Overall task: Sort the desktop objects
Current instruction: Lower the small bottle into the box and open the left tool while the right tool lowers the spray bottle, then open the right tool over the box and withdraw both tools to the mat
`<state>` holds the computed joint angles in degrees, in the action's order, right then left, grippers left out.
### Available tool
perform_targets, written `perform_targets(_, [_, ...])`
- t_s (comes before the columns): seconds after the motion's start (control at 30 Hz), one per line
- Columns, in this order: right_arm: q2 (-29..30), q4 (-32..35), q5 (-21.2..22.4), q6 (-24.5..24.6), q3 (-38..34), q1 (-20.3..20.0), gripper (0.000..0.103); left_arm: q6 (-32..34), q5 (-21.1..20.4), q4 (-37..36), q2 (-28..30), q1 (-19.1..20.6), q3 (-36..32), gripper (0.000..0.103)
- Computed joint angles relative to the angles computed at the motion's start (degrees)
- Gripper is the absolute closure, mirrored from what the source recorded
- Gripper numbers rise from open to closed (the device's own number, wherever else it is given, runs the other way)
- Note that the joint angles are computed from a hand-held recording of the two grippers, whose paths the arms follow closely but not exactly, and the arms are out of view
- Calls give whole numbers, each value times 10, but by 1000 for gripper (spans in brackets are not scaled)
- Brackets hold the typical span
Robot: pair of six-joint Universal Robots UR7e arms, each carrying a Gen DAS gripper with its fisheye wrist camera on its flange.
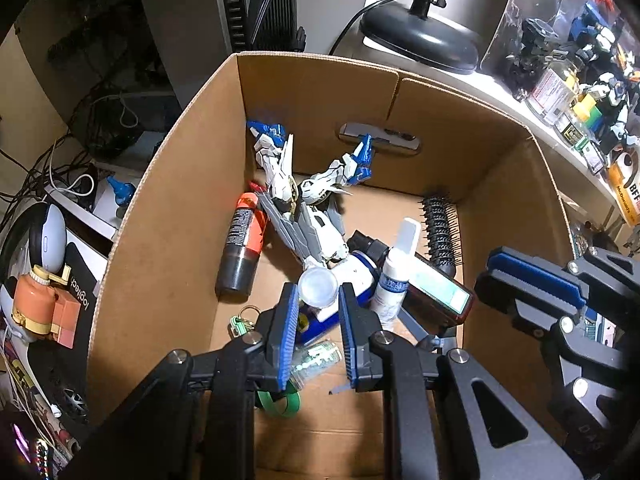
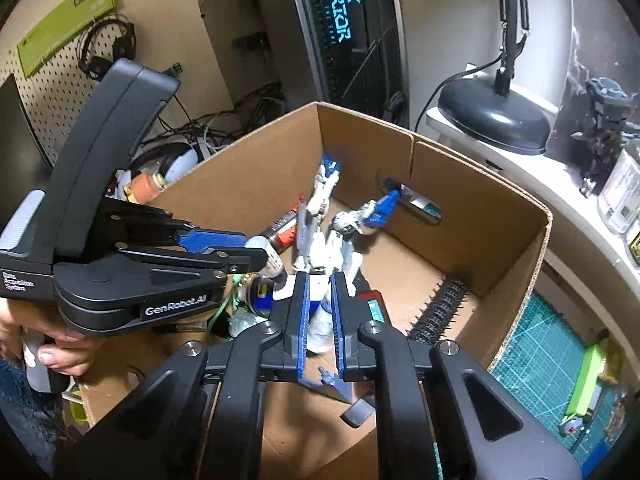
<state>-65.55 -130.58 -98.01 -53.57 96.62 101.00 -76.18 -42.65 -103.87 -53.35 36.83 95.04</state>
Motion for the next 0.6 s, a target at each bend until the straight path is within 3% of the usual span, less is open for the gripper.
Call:
perform_targets(0.27, [-6, 13, 5, -1, -1, -1, 93, -35, 4, 38, 1, -1, -9, 81])
perform_targets(0.33, [-10, 13, 8, -3, 1, -1, 93, -40, 8, 39, -3, -4, -4, 73])
perform_targets(0.4, [-14, 15, 10, -4, 3, -2, 92, -42, 17, 27, -8, -10, 7, 54])
perform_targets(0.47, [-19, 16, 14, -5, 5, -5, 91, -70, 36, 67, -4, -21, 0, 46])
perform_targets(0.6, [-30, 17, 25, -7, 8, -11, 90, -139, 84, 165, 11, -45, -22, 46])
